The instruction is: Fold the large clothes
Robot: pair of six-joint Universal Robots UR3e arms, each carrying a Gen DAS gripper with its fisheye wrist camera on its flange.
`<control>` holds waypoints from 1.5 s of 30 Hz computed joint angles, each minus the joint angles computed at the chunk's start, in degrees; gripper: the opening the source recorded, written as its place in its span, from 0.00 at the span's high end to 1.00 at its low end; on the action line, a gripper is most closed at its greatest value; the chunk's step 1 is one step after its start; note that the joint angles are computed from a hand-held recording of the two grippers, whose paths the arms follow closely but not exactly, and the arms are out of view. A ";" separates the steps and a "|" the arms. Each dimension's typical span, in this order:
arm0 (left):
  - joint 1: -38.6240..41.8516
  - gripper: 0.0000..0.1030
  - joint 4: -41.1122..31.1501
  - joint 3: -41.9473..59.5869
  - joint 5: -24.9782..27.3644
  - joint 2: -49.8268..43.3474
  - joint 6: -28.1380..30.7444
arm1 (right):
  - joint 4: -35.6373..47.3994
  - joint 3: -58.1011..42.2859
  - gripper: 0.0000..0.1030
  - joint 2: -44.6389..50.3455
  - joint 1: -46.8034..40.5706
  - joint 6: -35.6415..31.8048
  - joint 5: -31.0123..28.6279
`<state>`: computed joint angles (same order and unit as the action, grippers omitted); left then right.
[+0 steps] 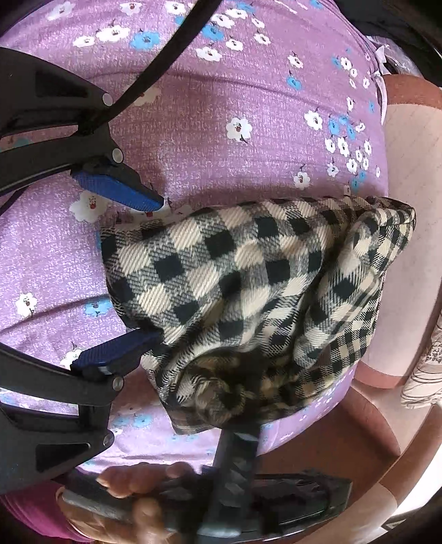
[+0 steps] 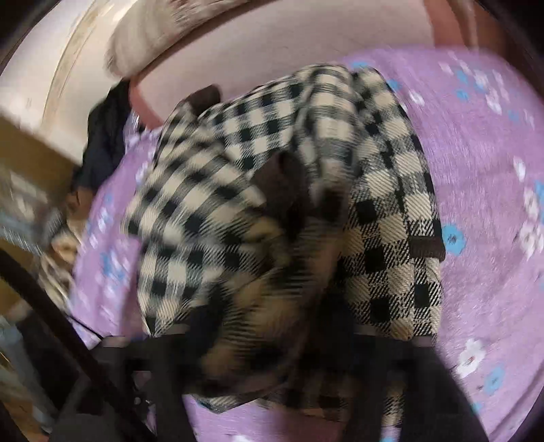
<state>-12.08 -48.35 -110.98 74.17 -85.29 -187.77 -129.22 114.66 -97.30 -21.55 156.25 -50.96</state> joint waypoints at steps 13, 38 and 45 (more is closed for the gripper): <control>-2.35 0.25 5.33 2.07 1.93 -4.10 -2.58 | 4.35 6.85 0.58 -8.25 -9.41 -3.50 -0.65; -2.24 0.18 6.83 3.08 2.46 -6.28 -6.50 | 0.30 10.90 0.37 -22.05 -8.12 -9.80 -3.64; 0.95 0.19 6.26 9.81 0.41 -10.77 -8.59 | -23.06 5.17 0.31 -2.43 7.49 -0.42 -11.78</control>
<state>-11.14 -42.09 -101.17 74.58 -96.07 -196.36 -152.27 119.82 -99.73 -14.07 155.83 -62.74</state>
